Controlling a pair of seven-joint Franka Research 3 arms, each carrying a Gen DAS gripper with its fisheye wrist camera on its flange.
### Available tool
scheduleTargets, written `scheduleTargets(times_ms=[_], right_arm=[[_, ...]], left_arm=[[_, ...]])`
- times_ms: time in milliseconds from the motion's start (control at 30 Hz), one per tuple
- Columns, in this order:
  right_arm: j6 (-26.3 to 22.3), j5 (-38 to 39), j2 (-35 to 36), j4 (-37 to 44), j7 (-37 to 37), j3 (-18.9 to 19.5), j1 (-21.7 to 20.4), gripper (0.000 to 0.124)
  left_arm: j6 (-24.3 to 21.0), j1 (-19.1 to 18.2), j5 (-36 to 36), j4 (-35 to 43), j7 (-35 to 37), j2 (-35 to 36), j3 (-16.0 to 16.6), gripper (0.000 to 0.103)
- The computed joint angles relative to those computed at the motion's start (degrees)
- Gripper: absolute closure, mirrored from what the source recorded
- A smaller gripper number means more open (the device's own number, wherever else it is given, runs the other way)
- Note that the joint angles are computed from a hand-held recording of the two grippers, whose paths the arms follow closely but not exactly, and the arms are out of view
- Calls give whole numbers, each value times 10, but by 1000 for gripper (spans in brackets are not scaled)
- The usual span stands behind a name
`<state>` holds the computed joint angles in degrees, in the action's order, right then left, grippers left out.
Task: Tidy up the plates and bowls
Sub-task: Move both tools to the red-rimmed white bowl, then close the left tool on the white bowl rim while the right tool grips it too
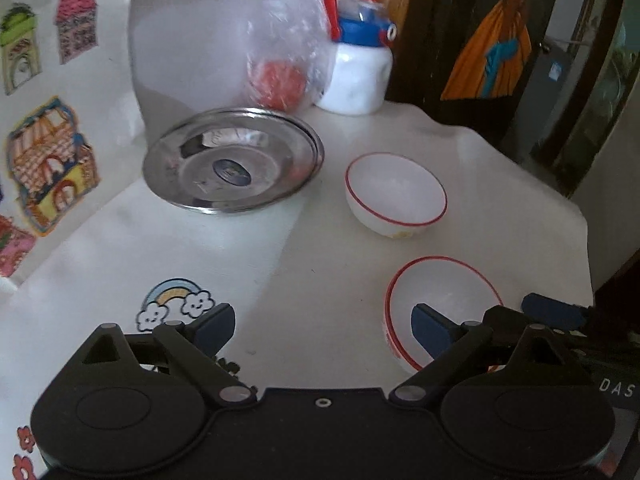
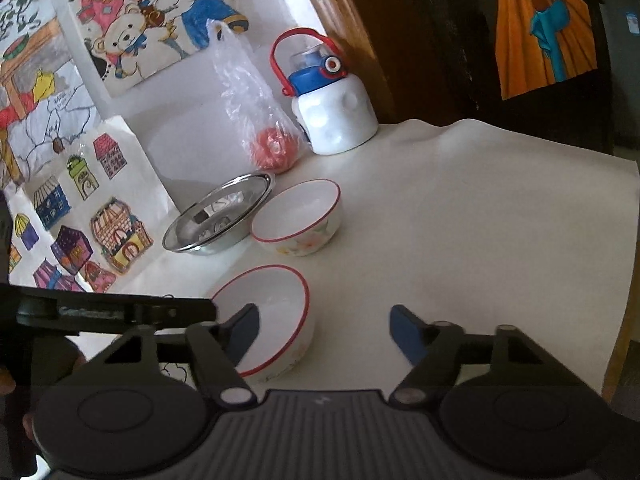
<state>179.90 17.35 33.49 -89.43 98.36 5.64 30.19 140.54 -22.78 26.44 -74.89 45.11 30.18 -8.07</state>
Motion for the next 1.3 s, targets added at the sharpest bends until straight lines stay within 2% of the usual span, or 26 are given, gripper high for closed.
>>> scheduleTargets(times_ms=[167, 367, 433, 633, 767, 833, 1000, 1167, 1300], right_arm=[[-14, -9, 0, 2, 1, -15, 12, 68], [-13, 2, -1, -1, -18, 22, -15, 79], [-13, 9, 0, 1, -28, 38, -26, 87], [-15, 35, 2, 6, -46, 68, -46, 100], [-17, 49, 1, 7, -42, 66, -43, 101], [-14, 52, 0, 5, -35, 59, -37, 102], [-9, 55, -7, -3, -6, 38, -19, 105], [24, 64, -37, -38, -22, 78, -44, 105], [49, 69, -70, -74, -49, 122, -72, 105]], left_arm=[[-7, 1, -14, 22, 15, 18, -5, 11], [-16, 3, -33, 37, 32, 31, -9, 29], [-17, 3, -40, 40, 36, 34, -10, 39], [-11, 7, -62, 51, 60, 42, -19, 62], [-8, 8, -79, 57, 77, 46, -25, 80], [-8, 10, -90, 62, 86, 49, -29, 92], [-13, -8, -76, 62, 60, 45, -13, 94], [-1, -21, -42, 34, 28, 18, -2, 94], [28, -23, -16, -23, -11, -32, 0, 94]])
